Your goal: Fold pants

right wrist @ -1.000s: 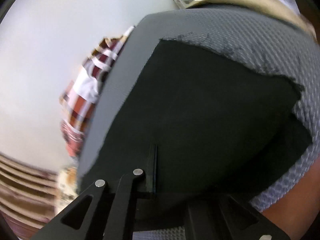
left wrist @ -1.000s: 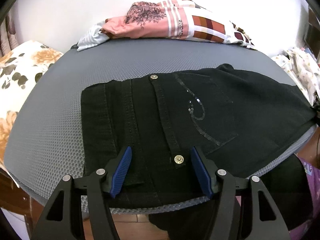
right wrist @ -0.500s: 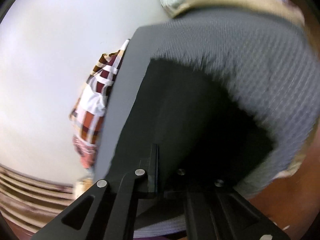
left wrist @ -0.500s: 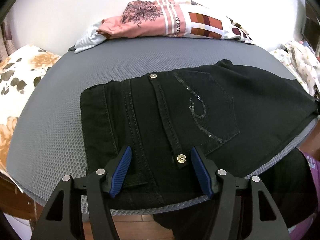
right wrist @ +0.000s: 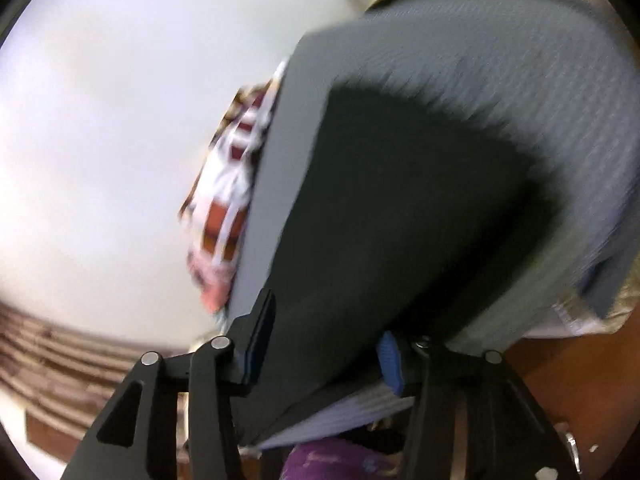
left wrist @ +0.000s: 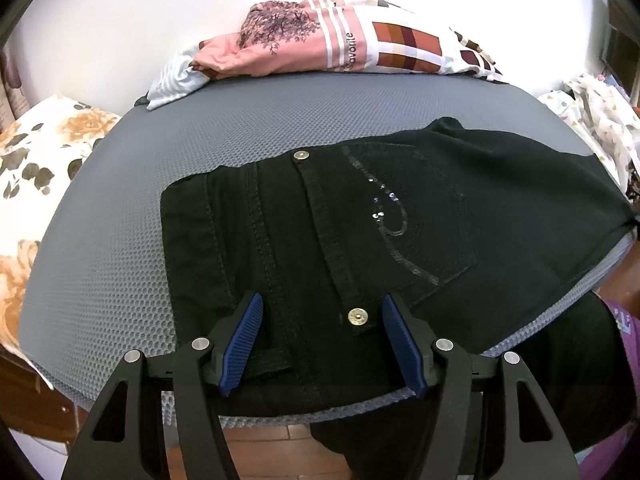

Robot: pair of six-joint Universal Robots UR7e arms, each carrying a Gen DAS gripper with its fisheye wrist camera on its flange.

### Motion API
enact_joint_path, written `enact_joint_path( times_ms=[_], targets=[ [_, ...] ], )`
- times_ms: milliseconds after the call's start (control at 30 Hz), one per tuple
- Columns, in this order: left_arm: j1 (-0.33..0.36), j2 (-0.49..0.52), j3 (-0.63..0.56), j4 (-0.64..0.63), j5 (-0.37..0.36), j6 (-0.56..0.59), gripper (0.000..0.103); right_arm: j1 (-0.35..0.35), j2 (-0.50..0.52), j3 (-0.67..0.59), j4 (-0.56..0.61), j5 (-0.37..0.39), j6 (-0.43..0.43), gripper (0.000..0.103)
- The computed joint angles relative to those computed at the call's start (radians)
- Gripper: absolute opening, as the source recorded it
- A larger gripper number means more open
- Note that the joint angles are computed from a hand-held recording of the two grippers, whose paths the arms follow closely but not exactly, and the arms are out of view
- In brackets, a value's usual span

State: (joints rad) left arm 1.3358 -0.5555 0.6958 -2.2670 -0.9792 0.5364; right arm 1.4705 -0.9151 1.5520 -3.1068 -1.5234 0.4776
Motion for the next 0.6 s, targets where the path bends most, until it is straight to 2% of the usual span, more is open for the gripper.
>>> enact_joint_path(
  times_ms=[100, 167, 200, 233, 267, 300, 500, 567, 600],
  targets=[
    [-0.006, -0.013, 0.022, -0.005, -0.003, -0.008, 0.063, 0.024, 0.055, -0.058, 0.077, 0.007, -0.015, 0.046],
    [-0.01, -0.02, 0.037, -0.012, -0.004, -0.013, 0.063, 0.048, 0.088, -0.099, 0.119, -0.02, -0.054, 0.043],
    [-0.012, -0.024, 0.046, -0.019, -0.003, -0.013, 0.063, 0.063, 0.107, -0.13, 0.165, -0.04, -0.084, 0.037],
    [-0.014, -0.028, 0.053, -0.028, -0.004, -0.01, 0.063, 0.073, 0.124, -0.156, 0.205, -0.057, -0.099, 0.022],
    [-0.017, -0.03, 0.06, -0.039, -0.004, -0.009, 0.063, 0.082, 0.138, -0.179, 0.248, -0.078, -0.1, 0.013],
    [-0.018, -0.032, 0.064, -0.046, -0.004, -0.006, 0.064, 0.088, 0.148, -0.195, 0.292, -0.098, -0.091, 0.007],
    [-0.029, -0.056, 0.091, -0.077, -0.014, -0.017, 0.065, 0.098, 0.105, -0.143, 0.317, -0.1, -0.043, 0.005],
    [-0.032, -0.063, 0.11, -0.103, -0.016, 0.003, 0.069, 0.099, 0.101, -0.14, 0.345, -0.117, -0.068, 0.005],
    [-0.035, -0.064, 0.122, -0.124, -0.011, 0.018, 0.072, 0.093, 0.103, -0.136, 0.325, -0.1, -0.064, 0.005]
  ],
)
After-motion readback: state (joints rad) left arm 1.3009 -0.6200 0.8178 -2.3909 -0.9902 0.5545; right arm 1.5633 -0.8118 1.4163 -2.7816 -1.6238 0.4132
